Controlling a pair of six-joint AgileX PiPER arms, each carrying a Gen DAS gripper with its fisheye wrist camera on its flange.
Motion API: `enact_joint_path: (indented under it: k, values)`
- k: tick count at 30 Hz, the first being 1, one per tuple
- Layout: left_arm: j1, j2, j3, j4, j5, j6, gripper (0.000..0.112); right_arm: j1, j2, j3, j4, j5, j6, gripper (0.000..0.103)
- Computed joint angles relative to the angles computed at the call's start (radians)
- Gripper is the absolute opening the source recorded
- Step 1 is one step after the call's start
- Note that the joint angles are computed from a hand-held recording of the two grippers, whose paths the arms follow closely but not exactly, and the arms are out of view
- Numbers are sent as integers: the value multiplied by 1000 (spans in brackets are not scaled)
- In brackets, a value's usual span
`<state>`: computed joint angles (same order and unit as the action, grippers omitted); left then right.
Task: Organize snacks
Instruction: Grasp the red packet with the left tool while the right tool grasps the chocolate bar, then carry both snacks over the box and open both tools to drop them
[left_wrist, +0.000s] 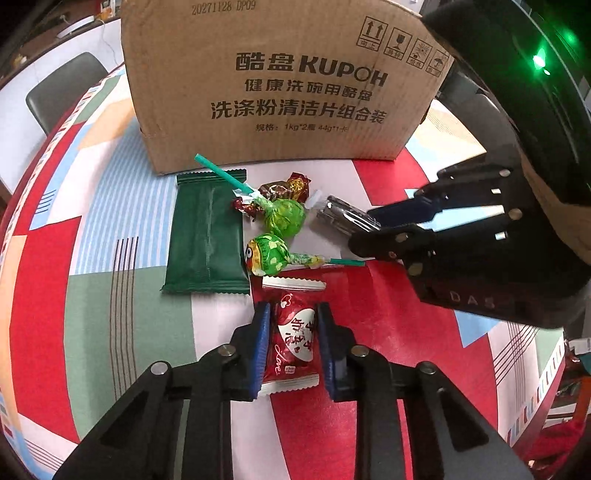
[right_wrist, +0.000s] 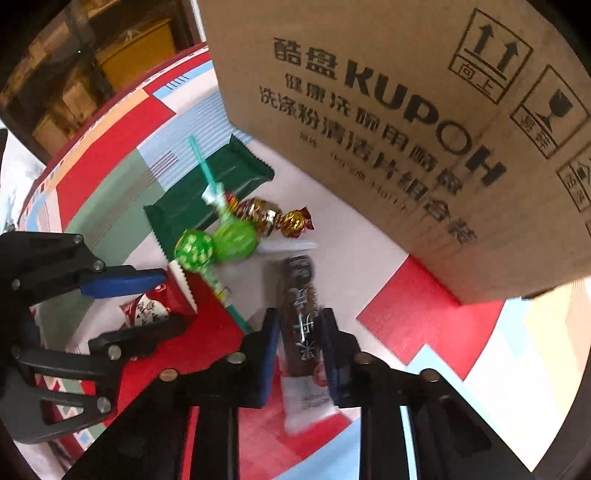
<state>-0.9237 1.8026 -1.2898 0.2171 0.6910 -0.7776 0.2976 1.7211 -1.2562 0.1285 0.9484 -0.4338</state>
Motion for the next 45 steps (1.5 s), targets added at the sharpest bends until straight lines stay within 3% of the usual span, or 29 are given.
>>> enact_joint_path:
  k: [10,17,32,45]
  values:
    - [-44,-55,56,44,-21,-63,22,-15,-153,205,52,-92,145,20]
    - [-67,-116,71,86,-6,-100,22,-38,-273,267,50,-89,182,20]
    - [-118,-240,23,284,74,-217,22,-126,-512,268,124,-32,143,20]
    - [-86,-230,-195,363,154,-123,22,-88,-522,113,76,-72,271,20]
